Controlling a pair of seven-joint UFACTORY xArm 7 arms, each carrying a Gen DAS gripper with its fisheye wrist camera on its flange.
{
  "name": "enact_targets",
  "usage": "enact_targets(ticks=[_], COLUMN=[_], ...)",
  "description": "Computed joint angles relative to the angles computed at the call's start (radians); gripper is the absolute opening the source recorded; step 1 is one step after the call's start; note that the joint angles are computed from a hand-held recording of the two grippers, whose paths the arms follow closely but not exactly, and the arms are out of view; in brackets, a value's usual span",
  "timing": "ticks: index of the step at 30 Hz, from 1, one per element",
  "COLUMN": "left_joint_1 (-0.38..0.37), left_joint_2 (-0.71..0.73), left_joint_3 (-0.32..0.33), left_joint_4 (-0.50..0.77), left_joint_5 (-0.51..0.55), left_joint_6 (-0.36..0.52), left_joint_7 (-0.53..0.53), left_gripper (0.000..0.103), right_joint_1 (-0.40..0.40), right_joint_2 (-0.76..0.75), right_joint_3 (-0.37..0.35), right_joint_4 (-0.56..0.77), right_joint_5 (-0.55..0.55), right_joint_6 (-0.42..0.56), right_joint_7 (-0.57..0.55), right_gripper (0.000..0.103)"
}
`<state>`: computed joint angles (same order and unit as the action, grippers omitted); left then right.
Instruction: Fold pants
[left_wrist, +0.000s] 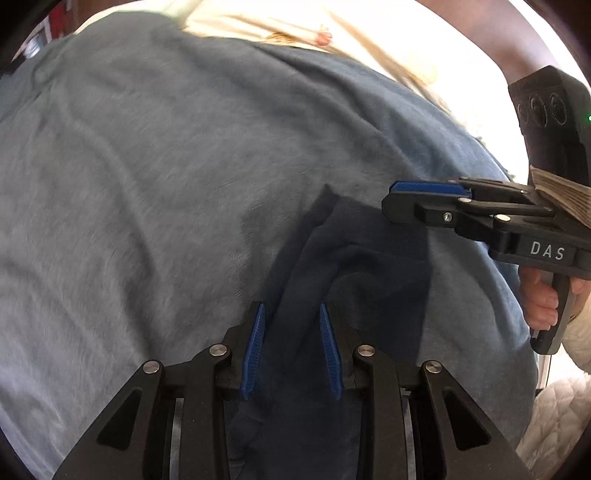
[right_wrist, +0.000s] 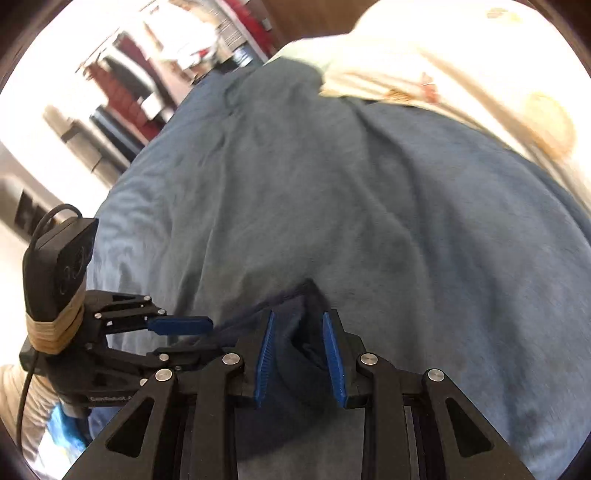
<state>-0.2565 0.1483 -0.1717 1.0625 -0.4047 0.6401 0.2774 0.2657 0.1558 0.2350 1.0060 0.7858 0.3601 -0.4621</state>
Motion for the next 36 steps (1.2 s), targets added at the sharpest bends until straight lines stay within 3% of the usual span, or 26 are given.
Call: enact_targets(ticks=[4,8,12,14,15,17,24,30,36], left_joint_1=[0.015,0.023,0.019,0.015,0.012,0.014,-0.012,-0.029,-0.03], left_joint_2=[-0.03,-0.04,-0.033,-0.026,-0.035,-0.074,-0.153,-0.076,-0.046], left_joint_3=[0.008,0.009,0.011,0.008,0.008,0.009,0.028,0.012,-0.001], left_joint_4=[-0.038,-0.056,-0.076,-0.084,-0.097,-0.137,-0.19,-0.141,-0.129], left_joint_5=[-0.04,-0.102,-0.118,-0.125,-0.122,-0.146,-0.061,-0.041,-0.041], left_joint_6=[0.001,0.037,0.031,0.014,0.0,-0.028,-0.088,-0.107,-0.118], left_joint_7=[0.011,0.047,0.05,0.036,0.029,0.036,-0.048,-0.088,-0.107], left_gripper=[0.03,0.03,0.03,0.026,0.016,0.013,0.012,0.012,0.012], right_joint_1=[-0.009,0.002,-0.021,-0.016,-0.015,-0.014,-0.023,-0.065,-0.052], right_joint_2=[0.065,0.121,0.136,0.142,0.144,0.139,0.11,0.159,0.182], right_joint_3=[0.014,0.007,0.029,0.029,0.029,0.029,0.039,0.047,0.038], right_joint_4=[0.057,0.099,0.105,0.11,0.111,0.108,0.087,0.162,0.174], right_joint_5=[0.009,-0.074,-0.082,-0.108,-0.12,-0.14,-0.15,-0.143,-0.148], right_joint_6=[0.044,0.058,0.056,0.049,0.046,0.037,-0.061,0.083,0.118], right_joint_7=[-0.023,0.04,0.047,0.061,0.069,0.085,0.099,0.111,0.107], right_gripper=[0.028,0.028,0.028,0.02,0.015,0.011,0.006,0.012,0.014])
